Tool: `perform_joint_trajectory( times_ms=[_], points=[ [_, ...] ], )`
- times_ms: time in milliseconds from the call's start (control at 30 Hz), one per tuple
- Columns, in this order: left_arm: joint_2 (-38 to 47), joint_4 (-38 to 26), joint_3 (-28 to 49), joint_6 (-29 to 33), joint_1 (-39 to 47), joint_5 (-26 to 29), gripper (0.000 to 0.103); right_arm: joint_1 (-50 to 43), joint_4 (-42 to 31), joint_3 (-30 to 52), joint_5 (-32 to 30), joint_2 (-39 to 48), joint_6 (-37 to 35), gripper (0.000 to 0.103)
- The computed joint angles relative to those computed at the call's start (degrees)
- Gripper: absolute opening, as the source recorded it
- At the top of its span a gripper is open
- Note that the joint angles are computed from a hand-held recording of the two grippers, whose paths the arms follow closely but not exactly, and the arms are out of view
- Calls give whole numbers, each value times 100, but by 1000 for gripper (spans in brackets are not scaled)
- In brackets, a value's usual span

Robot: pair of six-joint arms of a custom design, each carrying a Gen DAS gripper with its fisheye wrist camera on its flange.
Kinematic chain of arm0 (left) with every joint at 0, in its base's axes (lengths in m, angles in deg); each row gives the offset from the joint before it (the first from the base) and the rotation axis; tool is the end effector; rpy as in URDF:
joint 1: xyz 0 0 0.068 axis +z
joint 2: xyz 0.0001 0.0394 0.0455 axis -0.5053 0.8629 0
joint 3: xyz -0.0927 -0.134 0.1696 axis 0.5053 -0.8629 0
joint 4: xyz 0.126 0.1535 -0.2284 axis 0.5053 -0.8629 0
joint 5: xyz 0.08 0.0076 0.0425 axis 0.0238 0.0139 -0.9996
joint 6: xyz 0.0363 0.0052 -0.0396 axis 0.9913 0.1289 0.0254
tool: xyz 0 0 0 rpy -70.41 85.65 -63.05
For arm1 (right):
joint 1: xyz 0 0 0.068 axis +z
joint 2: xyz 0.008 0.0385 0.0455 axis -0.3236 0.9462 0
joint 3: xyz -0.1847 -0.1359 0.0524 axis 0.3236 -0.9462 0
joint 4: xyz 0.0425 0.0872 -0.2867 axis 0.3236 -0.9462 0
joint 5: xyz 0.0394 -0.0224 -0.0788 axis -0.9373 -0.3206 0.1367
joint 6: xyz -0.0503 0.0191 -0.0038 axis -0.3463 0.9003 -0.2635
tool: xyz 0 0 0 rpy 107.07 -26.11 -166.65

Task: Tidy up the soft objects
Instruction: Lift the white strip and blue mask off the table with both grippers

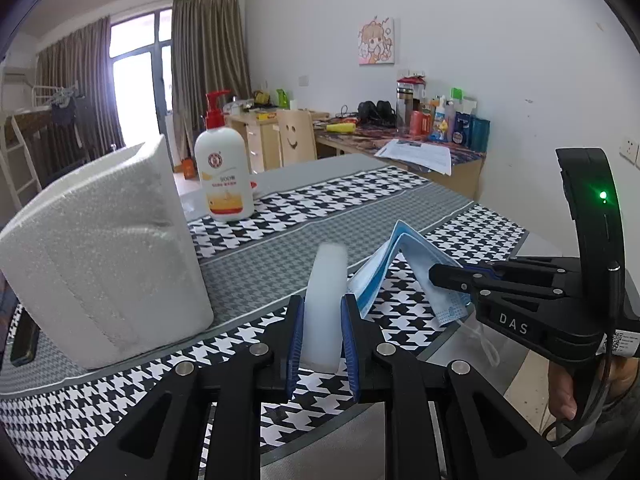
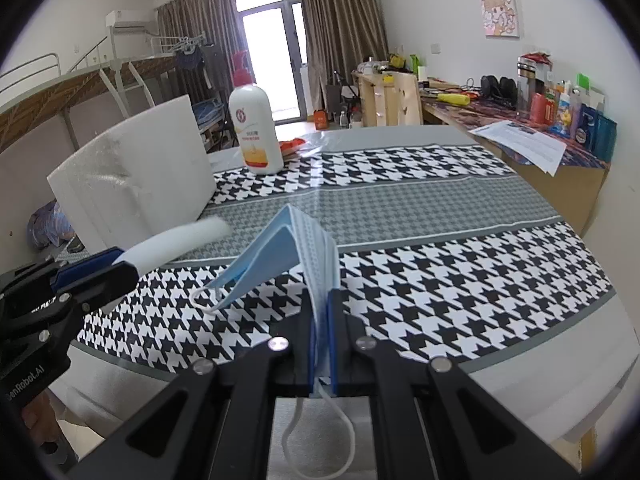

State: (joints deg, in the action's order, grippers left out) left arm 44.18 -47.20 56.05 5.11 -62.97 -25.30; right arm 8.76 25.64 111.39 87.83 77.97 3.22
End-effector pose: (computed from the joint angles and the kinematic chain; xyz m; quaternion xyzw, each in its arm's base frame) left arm 0.2979 -0.1888 0.0919 0.2412 0.8482 -0.1133 0.4579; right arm 0.2921 0.1436 0.0687 0.0074 0.8972 0.0865 0.4331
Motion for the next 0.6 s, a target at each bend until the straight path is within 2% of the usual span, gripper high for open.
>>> perform_joint_trajectory(
  times_ms=[333, 600],
  points=[
    [-592, 100, -381, 40, -28, -154, 20, 121, -74, -383, 253, -799, 96, 8],
    [-1445, 119, -927, 9, -41, -397, 20, 344, -109, -648, 474, -1448, 45, 8]
  ],
)
